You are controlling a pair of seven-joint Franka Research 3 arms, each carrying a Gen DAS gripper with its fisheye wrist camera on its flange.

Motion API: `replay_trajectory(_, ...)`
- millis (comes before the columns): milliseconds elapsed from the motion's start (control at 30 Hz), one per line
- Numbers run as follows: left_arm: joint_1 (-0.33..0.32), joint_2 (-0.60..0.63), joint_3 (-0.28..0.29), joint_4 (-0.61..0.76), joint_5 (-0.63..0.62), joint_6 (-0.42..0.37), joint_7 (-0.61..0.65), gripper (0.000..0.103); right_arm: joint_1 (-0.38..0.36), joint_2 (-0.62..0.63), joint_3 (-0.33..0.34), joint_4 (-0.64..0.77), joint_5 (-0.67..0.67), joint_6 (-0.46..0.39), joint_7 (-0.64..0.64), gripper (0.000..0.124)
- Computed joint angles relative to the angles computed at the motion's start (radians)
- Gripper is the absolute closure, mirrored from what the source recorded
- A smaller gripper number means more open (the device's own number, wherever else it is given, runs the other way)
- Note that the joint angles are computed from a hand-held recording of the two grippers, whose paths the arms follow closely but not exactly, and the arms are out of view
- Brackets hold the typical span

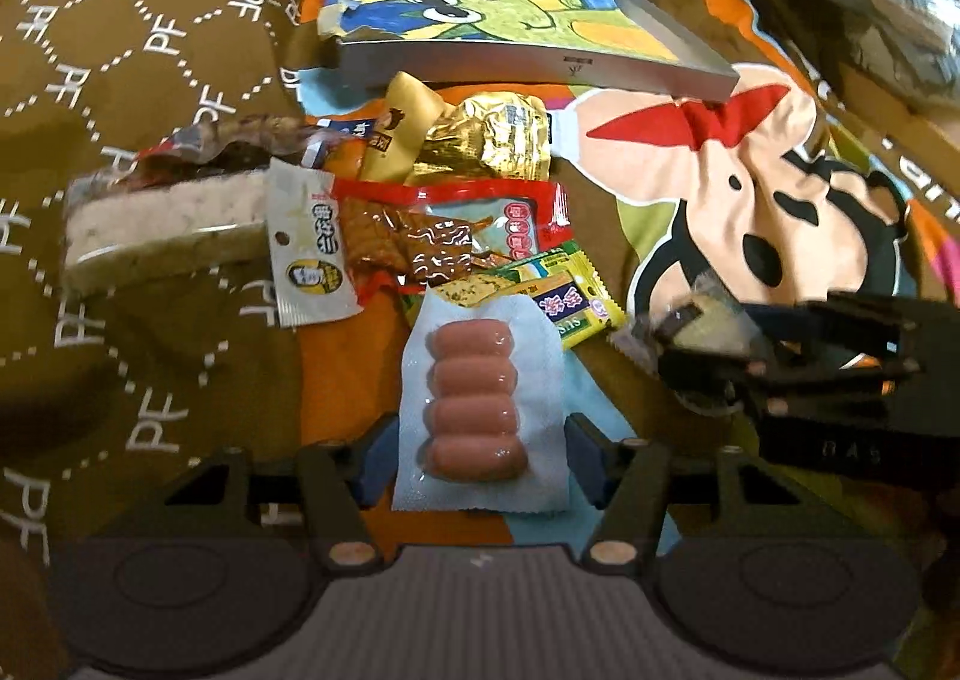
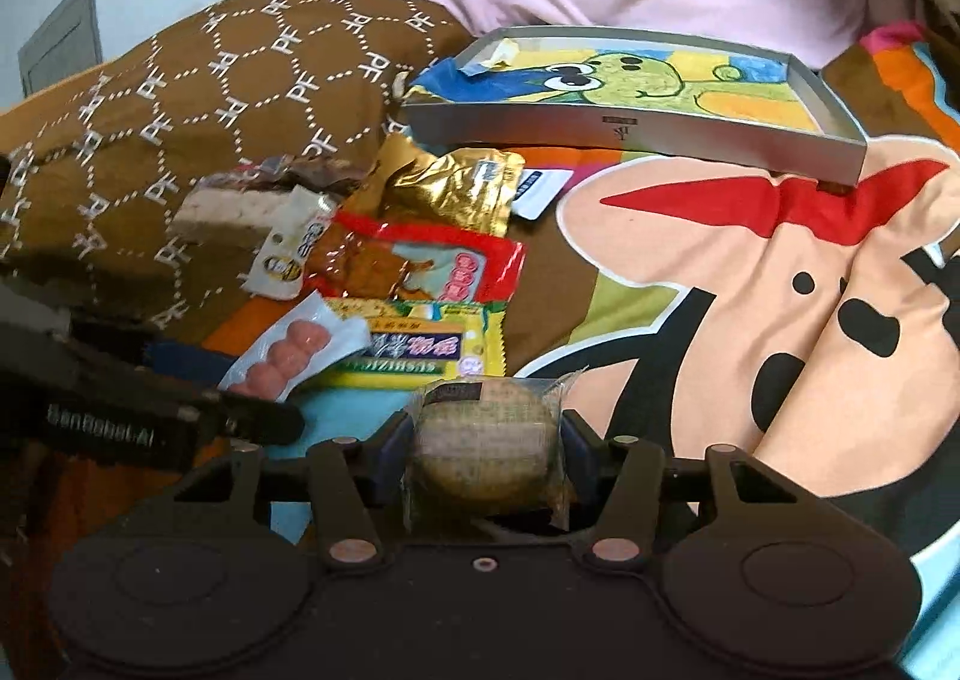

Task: Organize snacks
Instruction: 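Grasp the white pink-sausage pack with the left tool while the right tool lifts the cookie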

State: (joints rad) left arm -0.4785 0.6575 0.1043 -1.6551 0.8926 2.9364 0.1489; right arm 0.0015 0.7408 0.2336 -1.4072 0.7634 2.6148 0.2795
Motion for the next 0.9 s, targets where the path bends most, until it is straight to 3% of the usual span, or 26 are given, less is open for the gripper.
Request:
replay_trajectory(133, 0.006, -0.008, 0.006, -0.016, -0.015, 0.042, -0.034, 0.041, -0.007, -0.031, 0.014, -0.051, 0.023, 0.031, -0.034, 0.069)
replay_trajectory(267, -0.039, -0.014, 0.071, -0.037, 0.005, 0.087, -0.122, 0.041, -0.004, -0.043, 0.015, -0.071, 0.037, 0.049, -0.045, 0.069)
replay_trajectory(467, -0.066, -0.012, 0.086, -0.022, 0.050, 0.042, -0.162, 0.042, -0.007, -0.048, 0.018, -0.081, 0.055, 0.068, -0.056, 0.069)
replay_trajectory(600, -0.111, -0.012, 0.156, -0.023, 0.162, 0.092, -0.318, 0.042, -0.017, -0.050, 0.032, -0.085, 0.083, 0.096, -0.077, 0.069)
replay_trajectory(700, -0.182, 0.004, 0.261, -0.006, 0.313, 0.153, -0.540, 0.042, -0.020, -0.050, 0.032, -0.080, 0.091, 0.096, -0.087, 0.069)
replay_trajectory(733, -0.175, 0.005, 0.252, -0.001, 0.326, 0.144, -0.547, 0.042, -0.017, -0.048, 0.028, -0.077, 0.087, 0.095, -0.084, 0.069)
replay_trajectory(833, -0.064, -0.002, 0.097, 0.001, 0.233, 0.066, -0.371, 0.042, -0.013, -0.047, 0.021, -0.077, 0.081, 0.094, -0.073, 0.069)
replay_trajectory(900, -0.029, -0.002, 0.049, -0.001, 0.199, 0.043, -0.314, 0.041, -0.015, -0.051, 0.022, -0.083, 0.081, 0.096, -0.074, 0.069)
